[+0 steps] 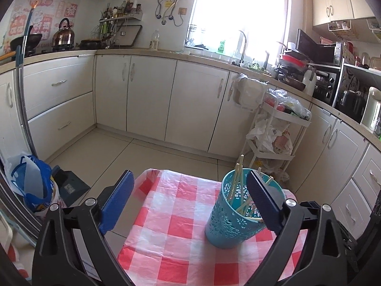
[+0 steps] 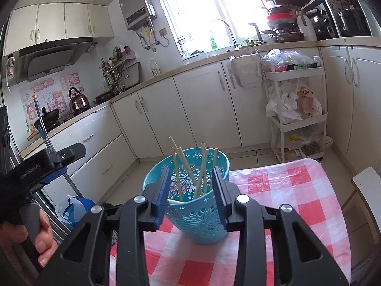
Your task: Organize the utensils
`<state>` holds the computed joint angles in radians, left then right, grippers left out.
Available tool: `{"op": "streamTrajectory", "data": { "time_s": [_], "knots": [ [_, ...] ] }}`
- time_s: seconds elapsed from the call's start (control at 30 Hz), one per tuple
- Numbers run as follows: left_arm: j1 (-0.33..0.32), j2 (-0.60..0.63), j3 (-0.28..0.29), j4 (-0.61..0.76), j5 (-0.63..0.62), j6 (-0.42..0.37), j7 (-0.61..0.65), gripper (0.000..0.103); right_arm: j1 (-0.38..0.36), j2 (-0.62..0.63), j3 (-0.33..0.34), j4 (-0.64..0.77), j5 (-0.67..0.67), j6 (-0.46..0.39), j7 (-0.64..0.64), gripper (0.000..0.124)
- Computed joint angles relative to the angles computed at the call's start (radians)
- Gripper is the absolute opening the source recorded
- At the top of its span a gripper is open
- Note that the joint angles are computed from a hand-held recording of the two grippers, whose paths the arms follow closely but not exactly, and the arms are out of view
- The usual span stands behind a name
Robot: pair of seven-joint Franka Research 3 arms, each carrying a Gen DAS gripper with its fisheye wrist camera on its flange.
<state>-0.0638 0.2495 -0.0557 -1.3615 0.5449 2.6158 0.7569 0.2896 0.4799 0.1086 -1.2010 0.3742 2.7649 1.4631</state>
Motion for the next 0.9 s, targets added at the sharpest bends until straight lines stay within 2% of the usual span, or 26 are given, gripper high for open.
{"op": "streamTrajectory", "data": {
  "time_s": [0.1, 0.23, 0.43, 0.5, 0.6, 0.73, 0.9],
  "knots": [
    [-0.010, -0.064, -0.003, -0.069, 0.024, -0.019, -0.018, 0.095, 0.002, -0.090, -0.003, -0.107, 0.006, 0.016, 0.005, 0.048],
    [-0.003, -0.177, -0.027, -0.189, 0.033, -0.029, -0.026, 0.095, 0.016, -0.231, -0.011, -0.269, -0.008, 0.027, 0.011, 0.056],
    [0.011, -0.368, -0.075, -0.344, 0.031, -0.123, -0.024, 0.095, 0.027, -0.472, -0.020, -0.502, -0.019, -0.033, 0.070, 0.067],
    [0.015, -0.435, -0.096, -0.386, 0.024, -0.182, -0.017, 0.095, 0.027, -0.549, -0.019, -0.567, -0.031, -0.065, 0.100, 0.073],
    [0.007, -0.543, -0.109, -0.457, -0.034, -0.239, 0.017, 0.095, 0.023, -0.680, -0.015, -0.668, -0.044, -0.108, 0.140, 0.079],
    [-0.031, -0.703, -0.096, -0.580, -0.169, -0.260, 0.076, 0.095, 0.011, -0.850, -0.003, -0.778, -0.065, -0.160, 0.174, 0.085],
    [-0.053, -0.854, -0.122, -0.677, -0.216, -0.331, 0.122, 0.095, -0.010, -1.002, 0.011, -0.865, -0.084, -0.211, 0.223, 0.089]
  ]
}}
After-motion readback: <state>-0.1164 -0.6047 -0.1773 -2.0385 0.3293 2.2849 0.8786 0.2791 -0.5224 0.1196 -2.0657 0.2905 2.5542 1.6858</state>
